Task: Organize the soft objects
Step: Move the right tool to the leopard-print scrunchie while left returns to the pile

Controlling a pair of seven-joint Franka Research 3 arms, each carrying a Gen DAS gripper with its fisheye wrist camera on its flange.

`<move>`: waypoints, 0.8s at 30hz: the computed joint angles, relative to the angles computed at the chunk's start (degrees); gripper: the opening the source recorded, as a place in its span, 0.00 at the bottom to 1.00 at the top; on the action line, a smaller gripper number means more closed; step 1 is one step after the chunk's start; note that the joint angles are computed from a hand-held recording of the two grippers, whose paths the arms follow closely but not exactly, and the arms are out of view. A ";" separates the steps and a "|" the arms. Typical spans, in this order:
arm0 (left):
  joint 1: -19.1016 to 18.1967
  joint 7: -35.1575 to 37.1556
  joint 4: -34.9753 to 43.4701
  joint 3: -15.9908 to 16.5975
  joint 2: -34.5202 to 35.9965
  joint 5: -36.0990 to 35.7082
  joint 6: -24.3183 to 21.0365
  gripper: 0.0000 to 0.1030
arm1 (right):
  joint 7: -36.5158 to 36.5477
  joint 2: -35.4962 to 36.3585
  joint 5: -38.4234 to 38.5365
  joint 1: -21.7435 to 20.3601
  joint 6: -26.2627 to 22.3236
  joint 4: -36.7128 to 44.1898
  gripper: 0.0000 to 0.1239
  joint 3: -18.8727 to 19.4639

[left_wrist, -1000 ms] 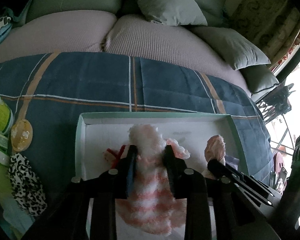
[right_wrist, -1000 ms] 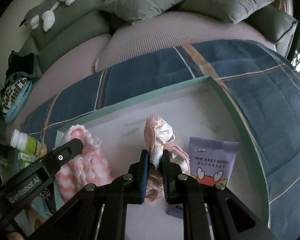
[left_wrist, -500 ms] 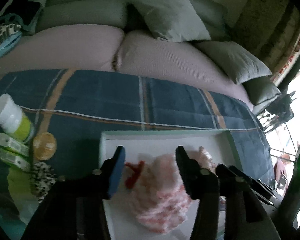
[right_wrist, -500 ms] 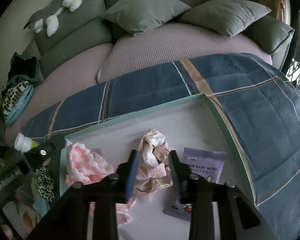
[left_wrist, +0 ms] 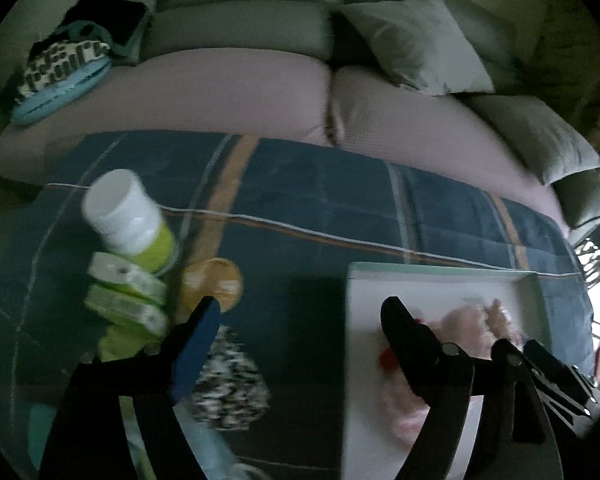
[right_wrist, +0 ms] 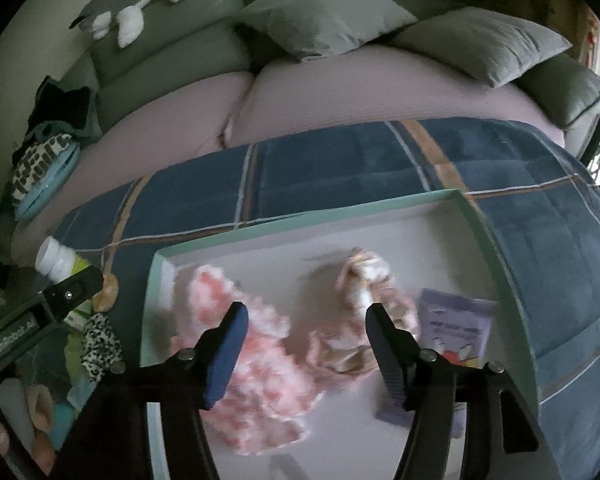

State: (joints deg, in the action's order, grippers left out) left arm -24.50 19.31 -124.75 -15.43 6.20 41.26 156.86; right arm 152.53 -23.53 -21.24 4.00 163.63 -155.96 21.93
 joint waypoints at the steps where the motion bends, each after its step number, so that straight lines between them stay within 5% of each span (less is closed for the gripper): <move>1: 0.06 -0.47 -0.32 0.23 -0.54 0.30 -1.11 0.85 | -0.07 0.41 -0.24 0.09 -0.11 0.51 0.56 0.36; 6: 1.34 -2.73 -2.78 0.34 -3.63 0.79 -4.30 0.95 | 1.36 1.61 -3.39 0.26 -1.46 2.64 0.61 2.07; 24: 10.07 -8.67 -16.64 -0.57 -17.92 0.44 -5.03 0.97 | 4.47 9.66 -9.76 7.36 0.46 8.93 0.72 0.15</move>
State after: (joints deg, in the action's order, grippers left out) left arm -14.43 10.64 -141.39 -16.00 -11.72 41.70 151.83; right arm 157.00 -13.87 -31.00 11.36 164.09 -147.03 22.07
